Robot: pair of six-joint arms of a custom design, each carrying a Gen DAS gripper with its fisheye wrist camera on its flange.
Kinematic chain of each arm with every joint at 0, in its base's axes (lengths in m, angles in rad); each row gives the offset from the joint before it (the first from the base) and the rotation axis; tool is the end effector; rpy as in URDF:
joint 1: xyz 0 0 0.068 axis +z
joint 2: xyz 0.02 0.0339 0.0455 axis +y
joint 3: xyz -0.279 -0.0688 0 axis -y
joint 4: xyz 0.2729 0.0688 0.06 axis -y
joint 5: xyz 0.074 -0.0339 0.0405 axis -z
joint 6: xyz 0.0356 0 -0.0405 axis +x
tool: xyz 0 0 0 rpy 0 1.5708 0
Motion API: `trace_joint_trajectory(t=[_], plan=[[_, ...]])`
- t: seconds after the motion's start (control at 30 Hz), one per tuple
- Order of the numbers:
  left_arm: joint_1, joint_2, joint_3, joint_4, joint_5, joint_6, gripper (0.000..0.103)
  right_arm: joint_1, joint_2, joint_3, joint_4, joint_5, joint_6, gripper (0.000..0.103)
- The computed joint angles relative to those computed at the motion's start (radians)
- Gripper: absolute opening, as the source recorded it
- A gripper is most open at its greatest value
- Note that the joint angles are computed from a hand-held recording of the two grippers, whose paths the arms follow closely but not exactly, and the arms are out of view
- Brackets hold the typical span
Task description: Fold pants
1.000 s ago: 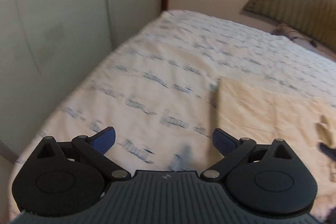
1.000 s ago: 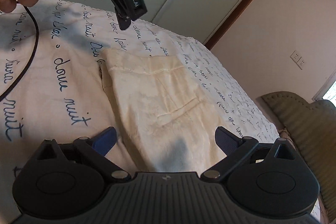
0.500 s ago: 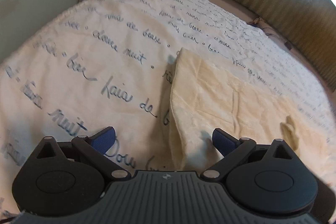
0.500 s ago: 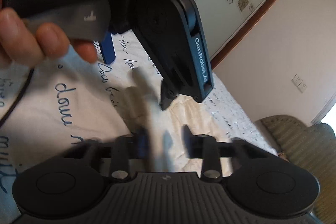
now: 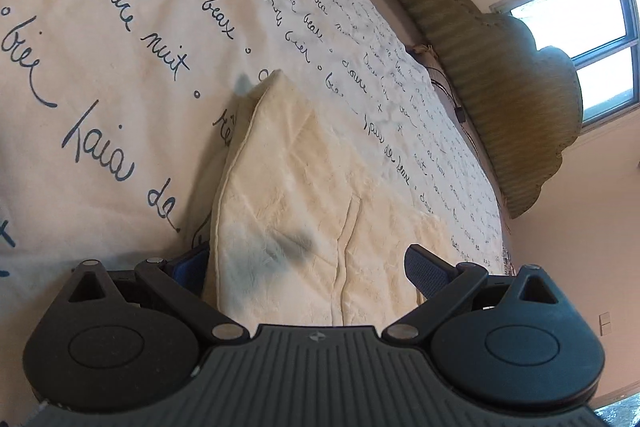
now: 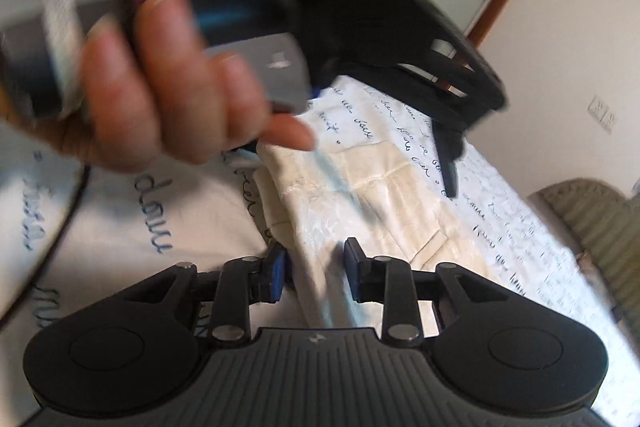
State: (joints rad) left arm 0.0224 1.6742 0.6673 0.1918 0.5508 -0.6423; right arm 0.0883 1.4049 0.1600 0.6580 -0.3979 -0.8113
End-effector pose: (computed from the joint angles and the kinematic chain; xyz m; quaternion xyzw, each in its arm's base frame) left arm 0.3173 -0.0115 0.1165 -0.1970 0.8782 -0.3490 0.2610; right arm 0.2051 0.0320 0.0902 -0.4597 0.7375 -0.0008 0.4947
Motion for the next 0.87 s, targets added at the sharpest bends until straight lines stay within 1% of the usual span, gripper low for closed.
trace_joint_trajectory(t=[0.07,0.1,0.13,0.17,0.2,0.23,0.27,0.3,0.33,0.37,0.4,0.43,0.47,0.5,0.53,0.57,0.6,0.63,0.67,0.7,0.73,0.77,0.8,0.83,0.87], plan=[[-0.007,0.025,0.015,0.011,0.004,-0.001,0.1,0.047,0.094,-0.009,0.143,0.067,0.013,0.03],[-0.009,0.033,0.019,0.018,0.005,-0.001,0.1,0.054,0.127,-0.006,0.184,0.078,0.018,0.03],[-0.01,0.042,0.022,0.028,0.008,-0.004,0.099,0.046,0.152,0.011,0.197,0.064,0.037,0.028],[-0.009,0.061,0.032,0.042,0.019,-0.008,0.099,0.03,0.145,0.023,0.175,0.036,0.061,0.025],[-0.008,0.08,0.046,0.049,0.028,-0.009,0.096,-0.006,0.11,0.03,0.125,-0.015,0.086,0.018],[-0.006,0.098,0.064,0.05,0.035,-0.01,0.093,-0.037,0.084,0.041,0.088,-0.058,0.118,0.017],[-0.008,0.108,0.076,0.049,0.038,-0.008,0.087,-0.093,0.045,0.056,0.028,-0.126,0.139,0.016],[-0.007,0.121,0.093,0.042,0.043,-0.007,0.08,-0.126,0.023,0.072,-0.014,-0.169,0.159,0.016],[-0.01,0.136,0.115,0.026,0.044,-0.009,0.076,-0.162,0.002,0.092,-0.067,-0.216,0.177,0.016],[-0.016,0.149,0.136,0.006,0.036,-0.011,0.066,-0.195,-0.009,0.106,-0.106,-0.26,0.189,0.016],[-0.024,0.158,0.156,-0.017,0.017,-0.01,0.055,-0.219,-0.017,0.117,-0.133,-0.287,0.199,0.016],[-0.033,0.164,0.172,-0.041,-0.006,-0.002,0.047,-0.236,-0.018,0.129,-0.155,-0.306,0.203,0.016],[-0.043,0.162,0.18,-0.06,-0.041,0.002,0.032,-0.257,-0.036,0.131,-0.185,-0.326,0.202,0.016],[-0.048,0.16,0.181,-0.066,-0.061,0.003,0.023,-0.265,-0.031,0.133,-0.183,-0.329,0.206,0.016],[-0.047,0.157,0.171,-0.05,-0.064,-0.001,0.021,-0.28,-0.068,0.123,-0.216,-0.339,0.199,0.016],[-0.036,0.143,0.146,-0.034,-0.064,0.005,0.016,-0.291,-0.057,0.151,-0.278,-0.359,0.165,0.016],[-0.036,0.134,0.133,-0.027,-0.074,0.005,0.016,-0.31,-0.059,0.198,-0.421,-0.393,0.091,0.016],[-0.036,0.123,0.117,-0.013,-0.083,0.003,0.016,-0.351,-0.071,0.258,-0.611,-0.454,-0.009,0.016],[-0.039,0.104,0.092,0.004,-0.097,0.007,0.015,-0.398,-0.05,0.321,-0.766,-0.529,-0.104,0.016],[-0.053,0.085,0.077,0.012,-0.128,0.017,0.015,-0.466,0.007,0.409,-0.975,-0.629,-0.245,0.016],[-0.075,0.061,0.063,0.016,-0.172,0.029,0.015,-0.527,0.09,0.512,-1.195,-0.711,-0.384,0.016],[-0.107,0.021,0.041,0.016,-0.234,0.043,0.015,-0.582,0.181,0.613,-1.399,-0.775,-0.498,0.016],[-0.142,-0.012,0.028,0.014,-0.294,0.055,0.014,-0.614,0.225,0.663,-1.46,-0.815,-0.5,0.016],[-0.182,-0.054,0.009,0.013,-0.36,0.066,0.014,-0.632,0.22,0.663,-1.375,-0.842,-0.371,0.016],[-0.216,-0.086,-0.001,0.012,-0.409,0.071,0.014,-0.632,0.174,0.613,-1.166,-0.809,-0.174,0.016]])
